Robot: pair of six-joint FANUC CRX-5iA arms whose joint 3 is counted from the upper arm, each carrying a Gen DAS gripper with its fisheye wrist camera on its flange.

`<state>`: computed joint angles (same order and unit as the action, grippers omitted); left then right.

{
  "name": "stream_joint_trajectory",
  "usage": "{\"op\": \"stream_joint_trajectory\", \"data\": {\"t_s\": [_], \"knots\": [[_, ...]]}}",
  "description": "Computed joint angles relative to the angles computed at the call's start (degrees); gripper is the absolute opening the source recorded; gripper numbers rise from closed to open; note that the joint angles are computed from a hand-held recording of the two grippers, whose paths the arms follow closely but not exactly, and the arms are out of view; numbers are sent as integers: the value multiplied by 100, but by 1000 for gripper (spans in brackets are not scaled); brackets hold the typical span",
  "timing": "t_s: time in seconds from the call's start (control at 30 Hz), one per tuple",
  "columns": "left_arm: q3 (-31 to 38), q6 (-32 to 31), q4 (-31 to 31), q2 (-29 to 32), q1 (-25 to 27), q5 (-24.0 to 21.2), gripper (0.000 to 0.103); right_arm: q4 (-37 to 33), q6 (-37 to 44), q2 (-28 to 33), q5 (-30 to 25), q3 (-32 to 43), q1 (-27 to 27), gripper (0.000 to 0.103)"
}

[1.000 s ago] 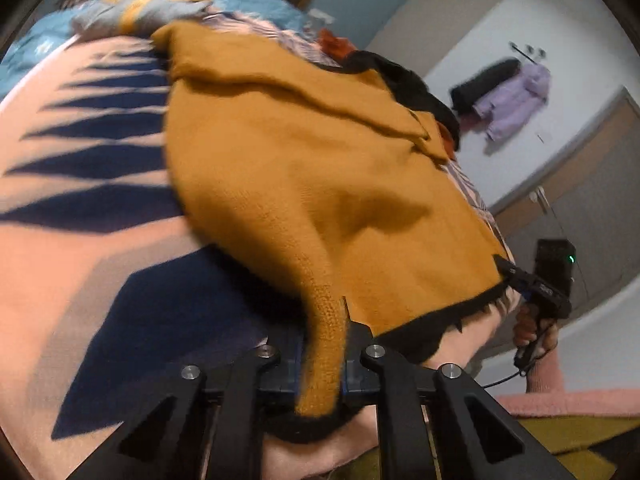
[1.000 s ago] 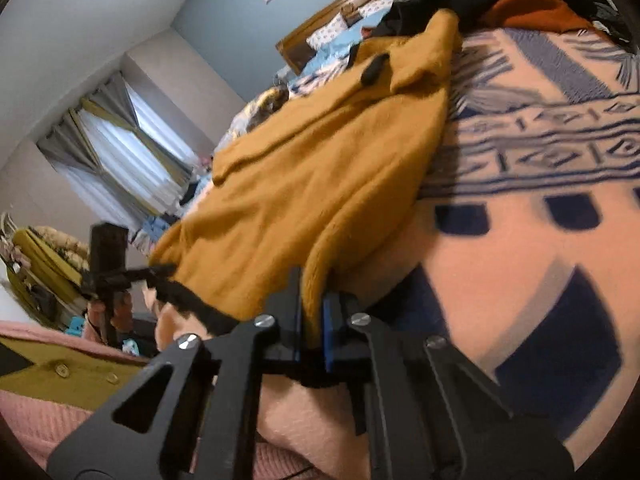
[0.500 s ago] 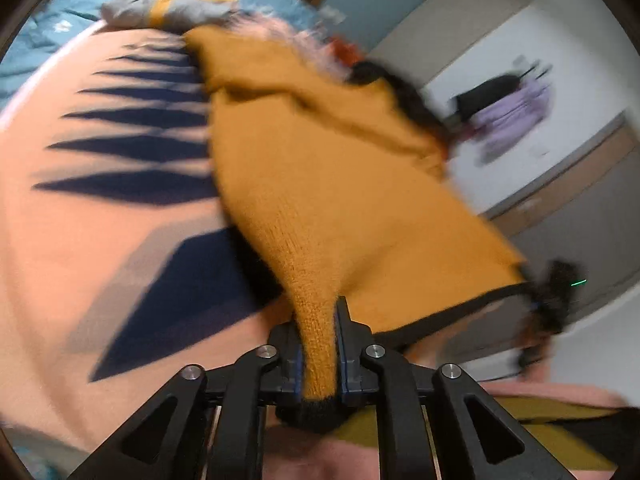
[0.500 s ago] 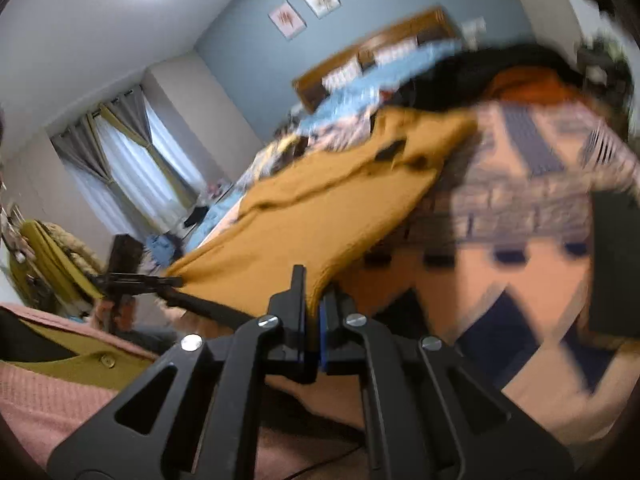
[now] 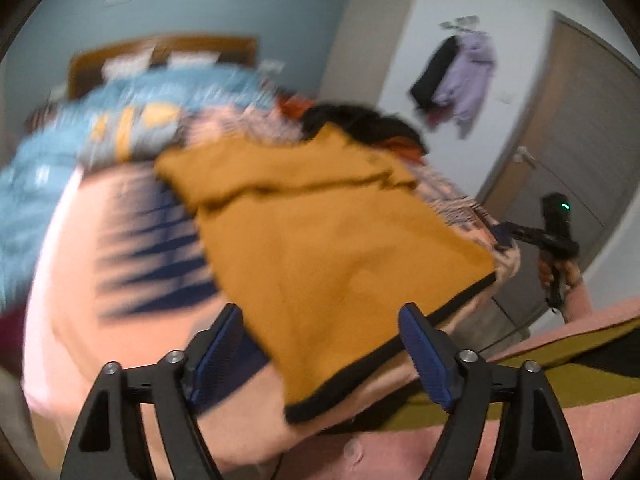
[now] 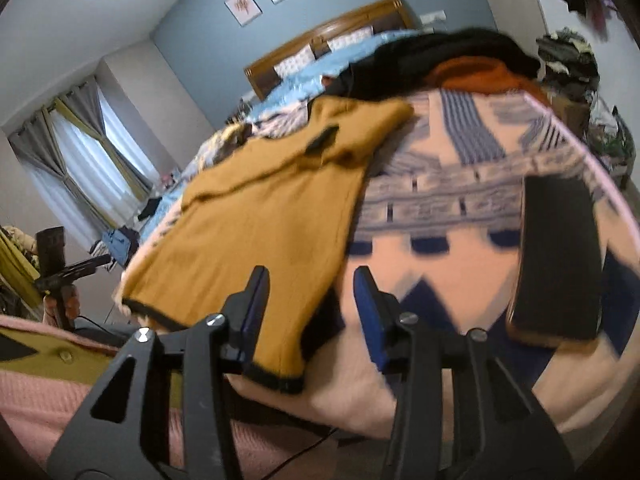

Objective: Fold clothes

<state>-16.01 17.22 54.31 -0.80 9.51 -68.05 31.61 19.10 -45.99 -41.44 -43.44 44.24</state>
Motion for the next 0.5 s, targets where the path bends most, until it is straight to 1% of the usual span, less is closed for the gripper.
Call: {"op": "stream_joint_trajectory", "data": {"t_s": [0.07,0.13,0.17,0.2,0.23,0.27,0.37,0.5], "knots": [[123,-177,248,162,-207,-136,84,-35,165,75,246,91,-230,56],[262,-275,228,326,-554,12,84,-262,487,244,512,258,-500,57],[318,-242,213,383,-807,113,84,-422,691,350,607,368,-625,58],[405,-169,202,478,-1040,133,84,-571,884,455,680,477,-735,58],[548,-79,158,620,-1280,87,84,-670,1018,550,690,567,-804,61],[708,21,81,760,-1544,88,84,-837,1193,632,718,660,-895,66],[1226,403,-334,1123,-2266,145,84,-1372,1735,868,782,941,-1172,67],[1826,866,-893,1516,-2986,3,84,-1994,2319,1124,673,1269,-1503,67]]}}
